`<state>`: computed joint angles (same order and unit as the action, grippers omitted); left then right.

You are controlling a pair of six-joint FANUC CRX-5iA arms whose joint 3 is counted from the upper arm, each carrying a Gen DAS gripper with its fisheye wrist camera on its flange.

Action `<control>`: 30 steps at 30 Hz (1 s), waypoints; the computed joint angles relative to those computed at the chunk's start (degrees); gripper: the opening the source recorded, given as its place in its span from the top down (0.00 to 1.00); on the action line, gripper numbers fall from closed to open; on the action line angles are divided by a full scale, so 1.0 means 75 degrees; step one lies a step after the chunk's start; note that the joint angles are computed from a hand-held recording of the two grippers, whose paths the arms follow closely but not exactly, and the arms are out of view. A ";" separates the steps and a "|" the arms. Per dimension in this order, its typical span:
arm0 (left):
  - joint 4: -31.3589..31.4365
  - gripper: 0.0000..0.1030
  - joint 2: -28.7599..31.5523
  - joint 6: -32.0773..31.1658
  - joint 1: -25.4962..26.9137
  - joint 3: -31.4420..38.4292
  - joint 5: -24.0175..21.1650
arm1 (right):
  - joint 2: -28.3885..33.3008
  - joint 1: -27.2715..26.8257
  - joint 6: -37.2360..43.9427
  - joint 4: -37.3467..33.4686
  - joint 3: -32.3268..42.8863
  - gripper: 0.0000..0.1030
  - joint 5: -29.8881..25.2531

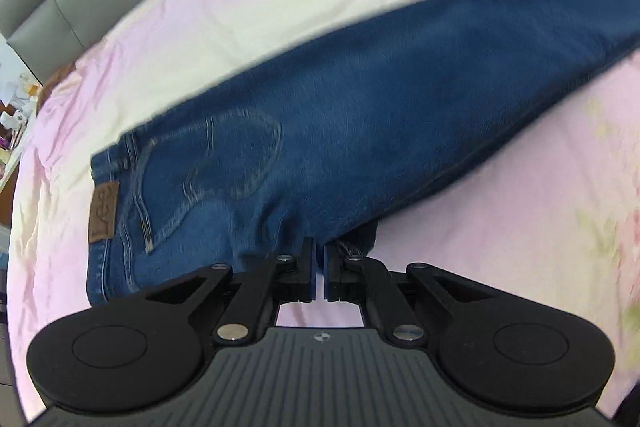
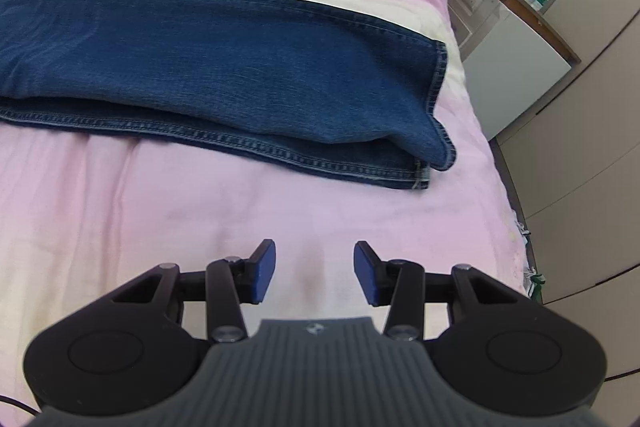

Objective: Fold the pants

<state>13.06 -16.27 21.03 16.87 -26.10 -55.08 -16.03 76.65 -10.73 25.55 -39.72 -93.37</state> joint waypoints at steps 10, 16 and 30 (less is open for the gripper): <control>0.1380 0.38 -0.0236 0.0420 0.0793 -0.1168 0.0424 | -0.0958 0.0230 -0.1708 0.0067 -0.0790 0.54 0.0005; 0.1625 0.59 -0.0082 0.0826 0.0631 -0.1515 0.1001 | -0.1631 0.0197 -0.3346 0.0480 -0.1480 0.54 -0.0103; 0.1421 0.83 0.0009 0.1138 0.0402 -0.1199 0.0980 | -0.3026 -0.1614 -0.7655 0.2433 -0.3607 0.83 0.1858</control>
